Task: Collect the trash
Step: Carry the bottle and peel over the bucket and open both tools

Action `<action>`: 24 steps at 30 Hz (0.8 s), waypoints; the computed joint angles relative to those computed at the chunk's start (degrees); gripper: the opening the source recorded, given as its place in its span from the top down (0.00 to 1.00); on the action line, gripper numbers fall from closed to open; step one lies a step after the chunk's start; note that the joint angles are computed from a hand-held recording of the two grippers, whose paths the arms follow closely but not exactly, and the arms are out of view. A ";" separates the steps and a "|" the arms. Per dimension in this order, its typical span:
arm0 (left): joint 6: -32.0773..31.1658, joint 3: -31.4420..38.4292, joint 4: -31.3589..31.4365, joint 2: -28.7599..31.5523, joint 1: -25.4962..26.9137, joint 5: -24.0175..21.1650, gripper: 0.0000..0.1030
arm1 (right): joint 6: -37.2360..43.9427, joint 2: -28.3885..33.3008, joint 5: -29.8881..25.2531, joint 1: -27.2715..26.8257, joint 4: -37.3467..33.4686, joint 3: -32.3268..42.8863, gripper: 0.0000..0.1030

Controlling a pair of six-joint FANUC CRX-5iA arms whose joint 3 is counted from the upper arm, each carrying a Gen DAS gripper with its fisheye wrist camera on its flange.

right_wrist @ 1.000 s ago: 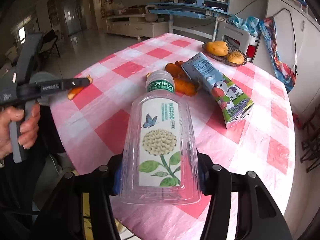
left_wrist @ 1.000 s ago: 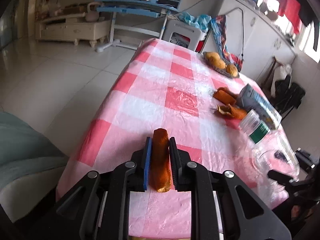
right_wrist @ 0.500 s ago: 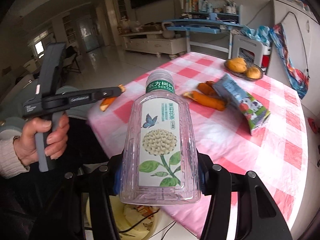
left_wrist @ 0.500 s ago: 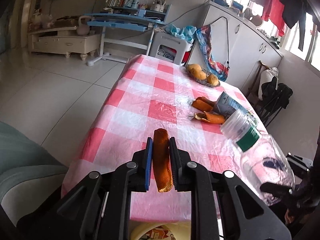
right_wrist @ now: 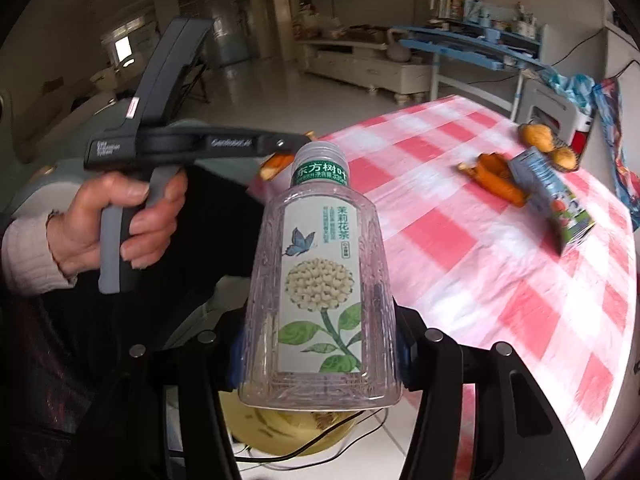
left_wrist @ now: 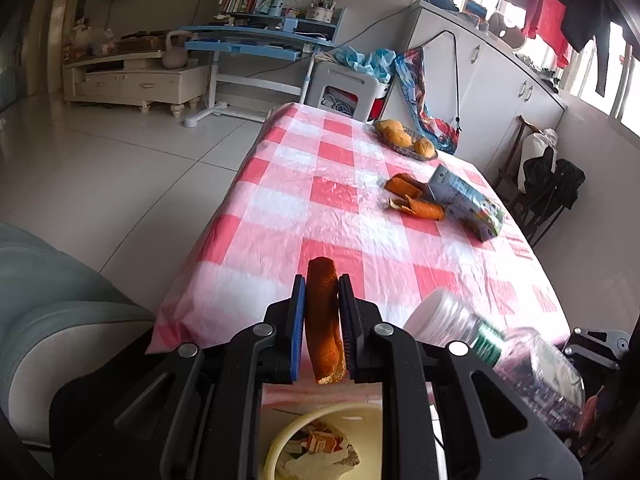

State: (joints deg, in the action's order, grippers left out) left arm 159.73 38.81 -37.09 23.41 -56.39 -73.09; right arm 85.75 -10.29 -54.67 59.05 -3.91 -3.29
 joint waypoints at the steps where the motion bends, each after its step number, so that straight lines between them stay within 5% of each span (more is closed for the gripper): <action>1: -0.11 0.17 -0.17 0.05 -0.37 -0.40 0.84 | 0.11 -0.10 -0.30 0.20 -0.22 -0.10 0.47; 24: -3.61 3.76 -0.27 1.75 -4.25 -4.88 0.84 | -0.31 0.66 -6.43 4.30 -2.25 -1.28 0.47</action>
